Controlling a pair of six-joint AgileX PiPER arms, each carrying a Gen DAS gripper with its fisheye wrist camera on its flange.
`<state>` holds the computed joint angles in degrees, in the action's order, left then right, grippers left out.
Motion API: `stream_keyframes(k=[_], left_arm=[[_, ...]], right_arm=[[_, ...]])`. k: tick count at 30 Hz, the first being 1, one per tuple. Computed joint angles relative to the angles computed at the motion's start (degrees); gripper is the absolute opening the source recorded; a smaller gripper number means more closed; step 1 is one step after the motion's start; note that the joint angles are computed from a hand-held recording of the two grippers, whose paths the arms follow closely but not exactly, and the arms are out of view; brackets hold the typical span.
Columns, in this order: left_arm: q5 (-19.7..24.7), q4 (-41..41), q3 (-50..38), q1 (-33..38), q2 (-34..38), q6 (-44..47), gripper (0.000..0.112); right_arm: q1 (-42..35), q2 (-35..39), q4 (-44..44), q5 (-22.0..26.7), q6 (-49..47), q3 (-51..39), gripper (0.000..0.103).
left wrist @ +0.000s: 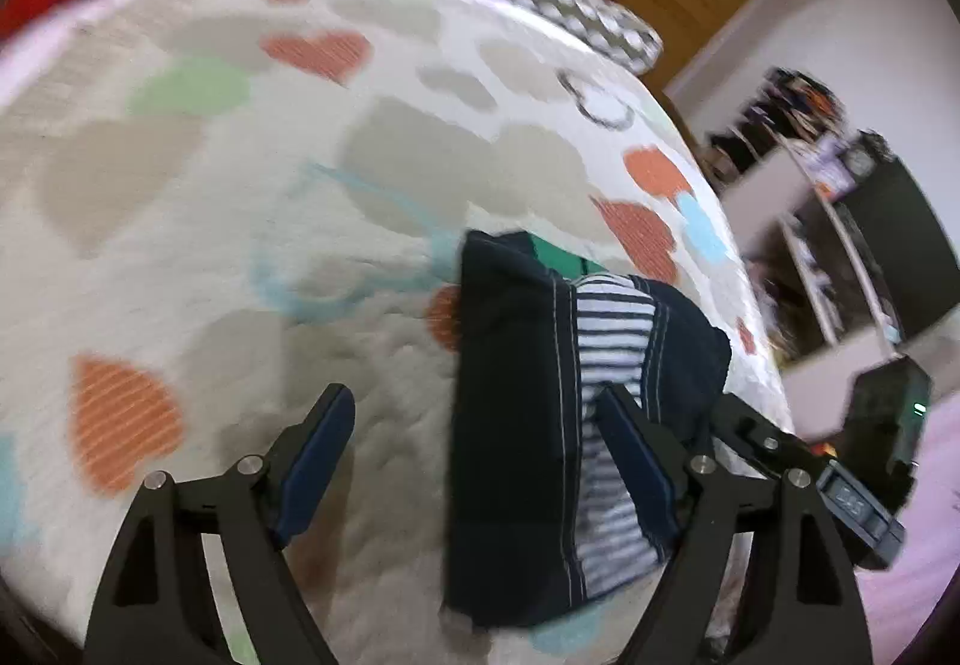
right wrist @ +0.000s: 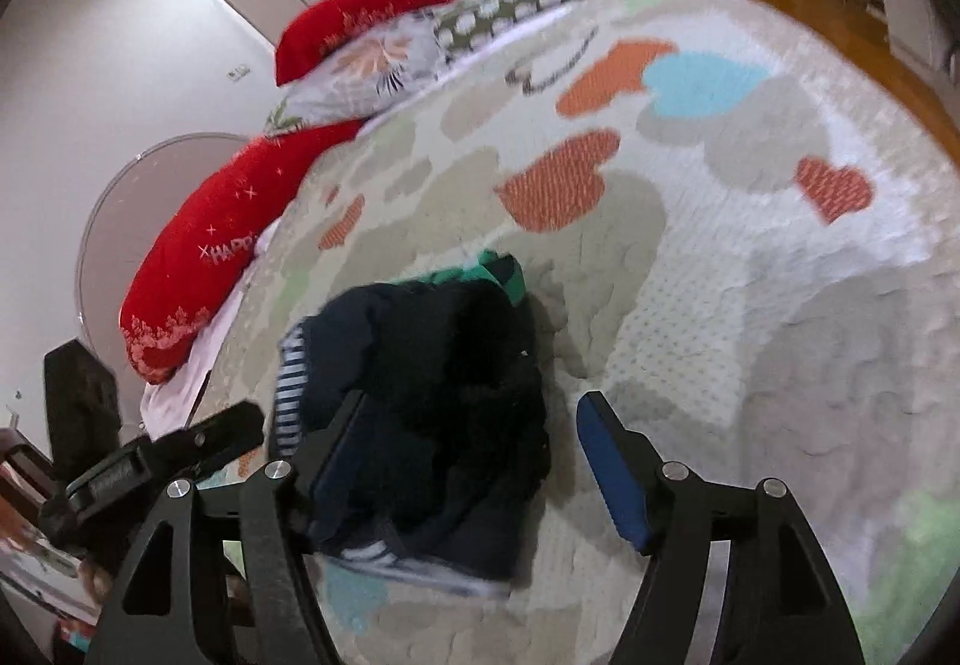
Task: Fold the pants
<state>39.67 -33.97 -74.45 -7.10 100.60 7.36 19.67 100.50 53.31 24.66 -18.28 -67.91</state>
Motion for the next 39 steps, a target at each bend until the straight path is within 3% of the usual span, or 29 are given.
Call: stream_keyframes(k=[2,6,7,8,9,10,13,17,24,30,32,35,39], left_arm=[[4.2,-8.6,-3.9,1.8,5.6,8.0,0.091],[4.2,-10.8,-6.1,0.7,7.6,8.2,0.094],[5.4,-12.0,-6.7,0.6,7.9,9.0,0.077],[7.0,-14.0,-7.2,0.8,8.3,10.2,0.05],[9.0,-16.3,-7.6,1.3,8.8,11.4,0.043],[8.8,-16.4,-7.5,1.0,8.3,10.9,0.042],[8.1,-13.8,-8.8,0.0,7.5,8.1,0.036],[8.7,-10.7,-14.1,-0.3,9.2,4.7,0.036],[14.6,3.2,-36.8,-1.0,20.3,-7.1,0.036],[25.3,15.2,-62.4,-0.9,35.6,-19.2,0.037],[29.1,15.0,-69.2,-0.5,40.2,-21.0,0.047],[27.3,13.5,-66.0,-0.1,38.3,-20.6,0.049],[23.2,10.3,-55.3,1.1,31.0,-19.0,0.049]], right_arm=[[-0.9,2.8,4.5,1.4,-4.1,-1.6,0.074],[-2.3,7.0,13.9,4.7,-12.6,-4.7,0.074],[-2.6,8.3,15.3,6.1,-13.9,-5.9,0.068],[-2.6,9.2,15.1,7.2,-13.4,-6.9,0.063],[-2.7,10.0,14.7,8.1,-12.6,-8.0,0.055],[-2.9,10.3,15.2,9.2,-12.6,-8.5,0.045],[-3.8,10.4,16.7,11.7,-12.8,-9.4,0.035],[-4.1,10.6,15.2,12.7,-10.9,-12.3,0.032],[-3.8,18.2,0.1,14.9,2.9,-30.7,0.032],[-2.8,30.1,-16.5,20.0,17.1,-52.3,0.031],[-2.1,33.8,-23.9,22.1,22.0,-58.3,0.033],[-0.7,35.0,-34.9,21.1,29.4,-59.4,0.062],[-1.6,30.3,-34.6,17.4,30.1,-52.2,0.065]])
